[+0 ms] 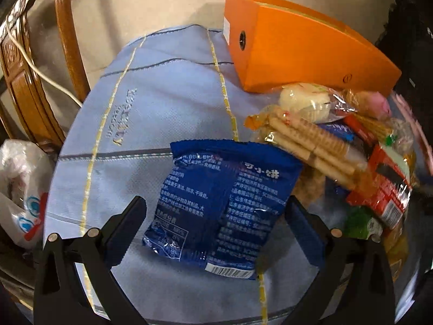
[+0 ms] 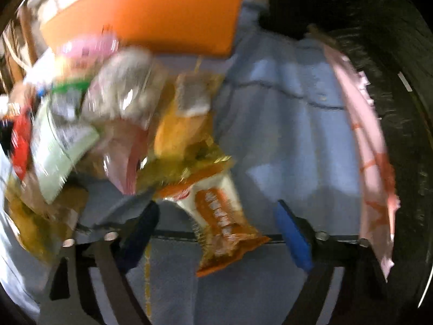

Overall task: Organize snacks
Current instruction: 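Grasp blue biscuit bag with left tool while right tool grasps orange snack stick, then carry blue bag and orange snack into the orange box and release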

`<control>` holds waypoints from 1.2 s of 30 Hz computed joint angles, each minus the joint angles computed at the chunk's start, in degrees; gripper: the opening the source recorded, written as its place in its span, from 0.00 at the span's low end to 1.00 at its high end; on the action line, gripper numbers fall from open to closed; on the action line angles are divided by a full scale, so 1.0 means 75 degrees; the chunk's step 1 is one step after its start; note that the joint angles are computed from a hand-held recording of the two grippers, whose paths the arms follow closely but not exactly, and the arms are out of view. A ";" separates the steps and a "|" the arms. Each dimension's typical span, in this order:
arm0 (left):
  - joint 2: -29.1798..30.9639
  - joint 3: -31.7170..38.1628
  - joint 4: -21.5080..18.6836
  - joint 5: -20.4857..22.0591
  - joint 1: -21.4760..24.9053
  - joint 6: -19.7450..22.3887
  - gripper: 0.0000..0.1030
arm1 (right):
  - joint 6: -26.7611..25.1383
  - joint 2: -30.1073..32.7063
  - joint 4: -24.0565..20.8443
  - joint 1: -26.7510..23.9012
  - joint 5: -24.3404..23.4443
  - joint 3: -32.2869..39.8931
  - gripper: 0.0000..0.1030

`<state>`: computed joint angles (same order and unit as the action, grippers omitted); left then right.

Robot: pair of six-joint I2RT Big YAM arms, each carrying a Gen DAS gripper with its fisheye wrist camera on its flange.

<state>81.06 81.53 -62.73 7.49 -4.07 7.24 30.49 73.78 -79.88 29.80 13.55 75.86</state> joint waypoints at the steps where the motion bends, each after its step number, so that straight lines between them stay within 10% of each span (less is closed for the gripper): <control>1: 0.0003 -0.0038 0.0018 0.0163 0.0064 -0.0047 0.96 | 0.0077 -0.0066 0.0119 -0.0105 -0.0273 -0.0090 0.73; 5: -0.0093 -0.0360 0.0067 0.0192 0.0222 0.0118 0.95 | -0.0086 -0.0140 0.0202 -0.0172 -0.0646 -0.0127 0.59; 9: -0.0281 -0.0594 0.0320 -0.0069 0.0126 0.0783 0.73 | -0.0085 -0.0059 0.0177 0.0047 -0.0647 0.0000 0.35; 24: -0.1233 -0.0396 -0.0067 0.1034 0.0055 0.0614 0.66 | 0.0798 -0.0675 0.0326 0.0678 -0.0742 0.0543 0.33; 36: -0.1078 0.1400 -0.0439 0.1252 -0.0385 0.0062 0.66 | 0.0257 -0.0063 0.0320 0.0334 -0.0265 0.3115 0.33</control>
<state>72.97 92.03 -66.02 16.88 -6.95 7.70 32.42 73.31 -77.48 32.31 11.56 99.22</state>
